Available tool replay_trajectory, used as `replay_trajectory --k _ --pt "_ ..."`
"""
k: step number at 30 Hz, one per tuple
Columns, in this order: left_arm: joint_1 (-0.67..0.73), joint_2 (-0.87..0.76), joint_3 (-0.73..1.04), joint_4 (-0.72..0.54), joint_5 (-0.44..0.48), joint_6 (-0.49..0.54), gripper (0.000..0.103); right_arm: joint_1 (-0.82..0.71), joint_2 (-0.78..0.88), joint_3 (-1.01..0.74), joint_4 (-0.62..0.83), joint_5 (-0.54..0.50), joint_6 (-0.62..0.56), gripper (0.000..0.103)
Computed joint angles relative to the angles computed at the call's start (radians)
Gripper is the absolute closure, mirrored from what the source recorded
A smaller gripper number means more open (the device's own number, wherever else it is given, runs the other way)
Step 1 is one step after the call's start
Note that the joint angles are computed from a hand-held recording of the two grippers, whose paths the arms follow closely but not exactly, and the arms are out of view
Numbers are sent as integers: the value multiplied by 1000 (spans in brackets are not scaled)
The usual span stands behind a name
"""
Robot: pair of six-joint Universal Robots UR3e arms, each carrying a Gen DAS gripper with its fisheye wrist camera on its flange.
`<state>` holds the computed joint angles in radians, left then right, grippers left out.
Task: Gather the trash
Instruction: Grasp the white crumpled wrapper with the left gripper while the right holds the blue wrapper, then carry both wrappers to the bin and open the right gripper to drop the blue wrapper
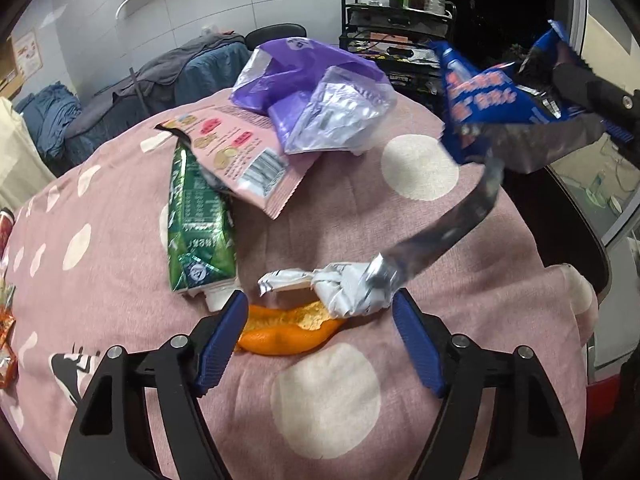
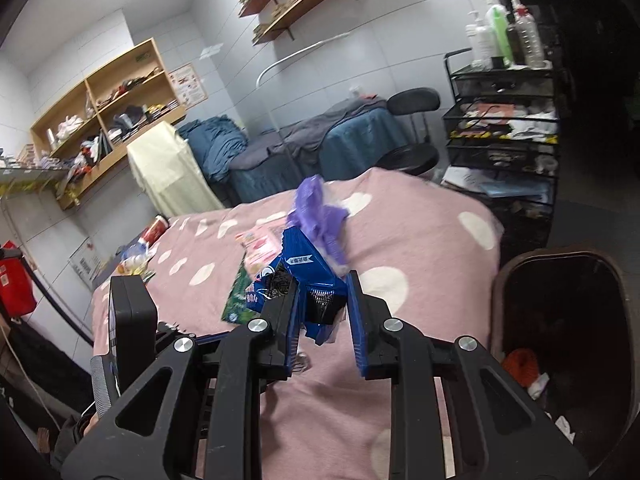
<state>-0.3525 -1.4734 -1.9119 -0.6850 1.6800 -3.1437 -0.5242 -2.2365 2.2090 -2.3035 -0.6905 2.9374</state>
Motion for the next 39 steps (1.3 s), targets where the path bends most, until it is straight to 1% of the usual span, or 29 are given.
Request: replay_trajectory --k 2,5,7,8,9,10,13,18,20,24,31,33,37,39 --pt "-14 -35 32 -7 15 -2 34 -77 -51 0 88 46 -43 80" --pt "-38 -90 80 -25 40 2 43 -154 -108 -5 174 62 -89 80" --pt "-45 -115 102 -39 48 4 52 -200 -135 -11 245 83 -130 80" --pt "-44 -125 110 -45 48 4 55 -220 -142 -15 276 91 -149 80" --pt "-43 -129 115 -51 45 3 61 -238 -153 -17 305 97 -167 80" --pt "-40 -131 116 -56 42 2 65 -250 -157 -17 317 97 -176 80" --pt "-34 -135 118 -61 36 0 68 -274 -177 -7 330 89 -185 80" --pt "-45 -107 87 -6 58 -9 70 -312 -215 17 347 88 -201 80" --pt "-46 -82 69 19 63 -20 71 -305 -209 28 313 78 -186 80" --pt "-36 -30 53 51 39 -55 71 -318 -229 37 309 72 -181 80" --pt "-129 -15 102 98 72 -125 71 -402 -317 39 381 69 -217 80" --pt "-160 -27 123 108 74 -135 71 -398 -320 49 317 28 -178 80" --pt "-204 -54 148 117 68 -145 71 -352 -291 77 135 -113 -78 80" --pt "-232 -87 174 121 78 -149 71 -331 -268 88 73 -173 -54 80"
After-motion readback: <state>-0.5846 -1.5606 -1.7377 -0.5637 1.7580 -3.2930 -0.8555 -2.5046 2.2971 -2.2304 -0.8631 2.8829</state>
